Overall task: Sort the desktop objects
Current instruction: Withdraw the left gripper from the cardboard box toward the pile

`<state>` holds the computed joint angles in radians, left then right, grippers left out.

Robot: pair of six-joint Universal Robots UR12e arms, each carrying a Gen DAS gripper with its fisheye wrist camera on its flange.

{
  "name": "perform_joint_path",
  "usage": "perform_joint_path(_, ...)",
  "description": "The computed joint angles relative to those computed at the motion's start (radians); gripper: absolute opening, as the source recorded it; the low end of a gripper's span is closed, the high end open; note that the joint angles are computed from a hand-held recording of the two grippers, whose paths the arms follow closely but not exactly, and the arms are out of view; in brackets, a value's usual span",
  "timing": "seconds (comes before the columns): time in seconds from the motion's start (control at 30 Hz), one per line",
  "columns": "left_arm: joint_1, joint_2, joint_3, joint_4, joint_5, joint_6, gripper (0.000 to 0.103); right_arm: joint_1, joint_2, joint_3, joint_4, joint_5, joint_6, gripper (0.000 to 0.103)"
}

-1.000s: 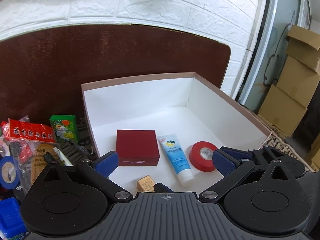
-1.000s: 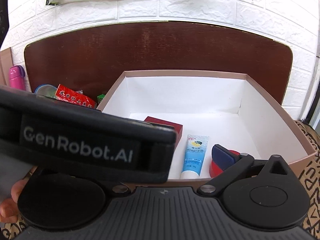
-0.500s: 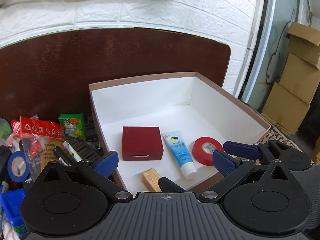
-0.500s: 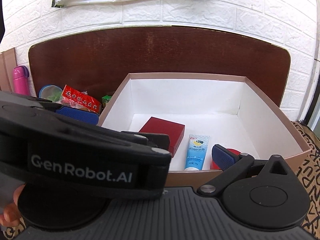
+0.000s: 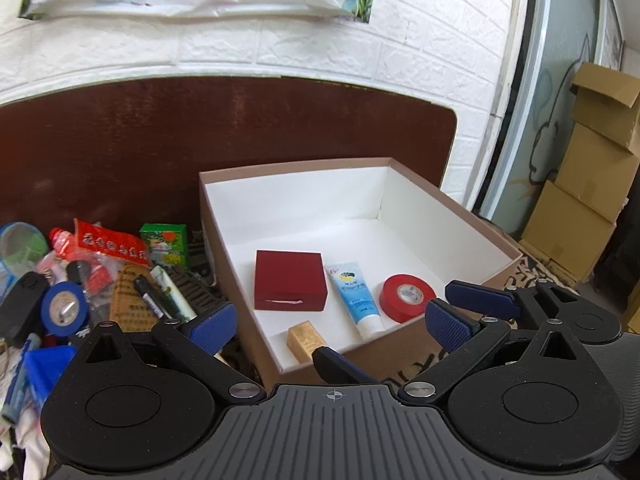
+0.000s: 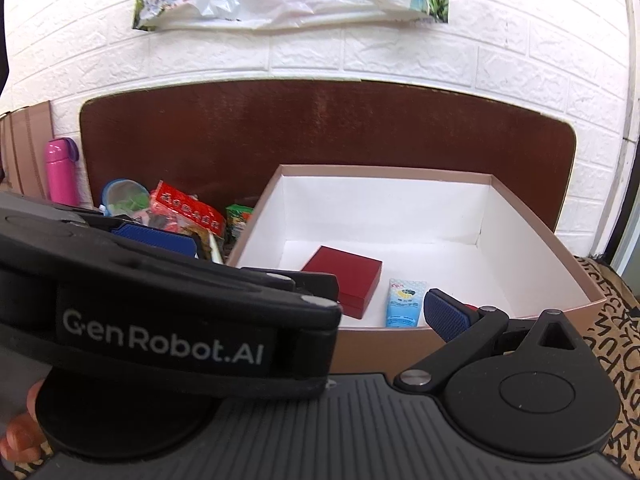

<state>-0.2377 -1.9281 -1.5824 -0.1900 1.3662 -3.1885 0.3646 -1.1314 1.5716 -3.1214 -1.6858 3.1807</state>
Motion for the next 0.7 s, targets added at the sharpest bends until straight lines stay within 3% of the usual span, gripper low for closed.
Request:
perform_joint_path(0.17, 0.008, 0.034, -0.052, 0.029, 0.000, -0.028, 0.103, 0.018, -0.010, 0.024, -0.036, -0.009, 0.024, 0.103)
perform_joint_path(0.4, 0.020, 0.077, -0.134, 0.080, 0.030, -0.066, 0.103, 0.054, -0.014, 0.052, -0.073, -0.039, -0.009, 0.103)
perform_joint_path(0.7, 0.065, 0.139, -0.279, 0.168, 0.016, -0.138, 0.103, 0.095, -0.014, 0.080, -0.071, 0.021, -0.075, 0.103)
